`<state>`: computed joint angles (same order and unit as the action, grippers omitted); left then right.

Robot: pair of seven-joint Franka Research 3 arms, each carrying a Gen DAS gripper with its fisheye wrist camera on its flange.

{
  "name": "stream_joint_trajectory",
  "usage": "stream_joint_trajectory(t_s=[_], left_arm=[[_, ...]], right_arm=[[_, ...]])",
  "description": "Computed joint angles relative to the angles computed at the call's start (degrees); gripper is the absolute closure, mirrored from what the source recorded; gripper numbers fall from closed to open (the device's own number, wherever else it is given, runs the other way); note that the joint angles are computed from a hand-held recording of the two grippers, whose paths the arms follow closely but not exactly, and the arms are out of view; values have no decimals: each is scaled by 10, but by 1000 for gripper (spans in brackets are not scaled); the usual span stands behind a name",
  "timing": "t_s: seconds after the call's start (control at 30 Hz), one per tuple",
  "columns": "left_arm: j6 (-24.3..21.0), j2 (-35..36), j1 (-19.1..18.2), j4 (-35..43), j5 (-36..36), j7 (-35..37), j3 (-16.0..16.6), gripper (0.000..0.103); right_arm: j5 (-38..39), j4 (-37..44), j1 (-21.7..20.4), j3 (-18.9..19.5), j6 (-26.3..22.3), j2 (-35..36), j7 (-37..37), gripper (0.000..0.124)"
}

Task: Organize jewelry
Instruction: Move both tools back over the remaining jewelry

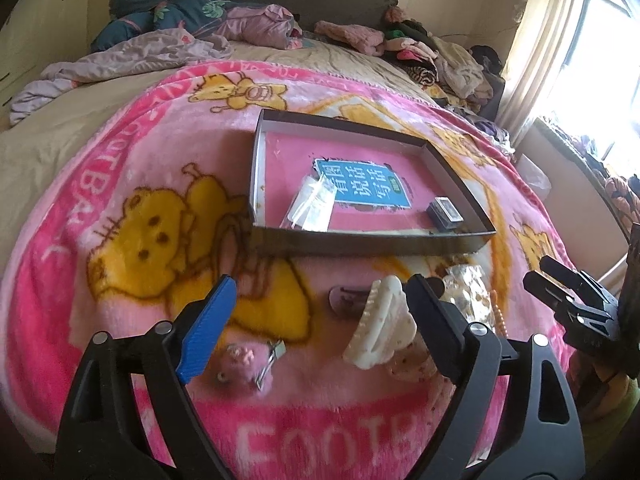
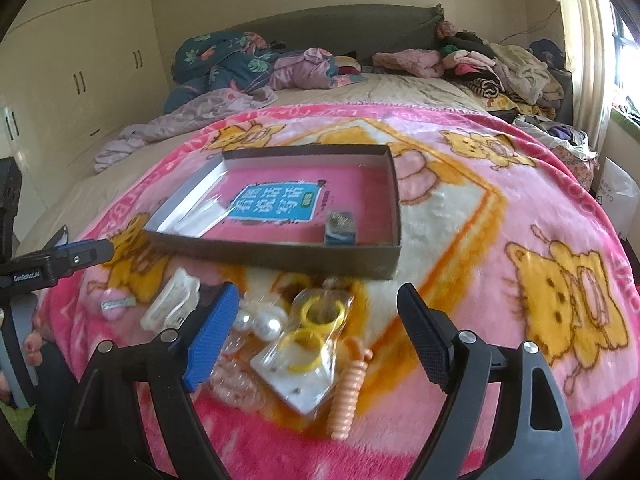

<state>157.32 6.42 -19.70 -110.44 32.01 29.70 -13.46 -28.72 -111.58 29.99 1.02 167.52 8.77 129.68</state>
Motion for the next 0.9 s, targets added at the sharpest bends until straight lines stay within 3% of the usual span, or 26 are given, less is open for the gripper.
stream_joint_trajectory(t_s=[0.53, 0.9], left_arm=[[-1, -40, -1, -56, 17, -20, -12, 25], [-15, -64, 0, -86, 13, -21, -23, 25]], right_arm=[[38, -47, -3, 33, 7, -28, -59, 45], [125, -44, 5, 53, 11, -10, -161, 45]])
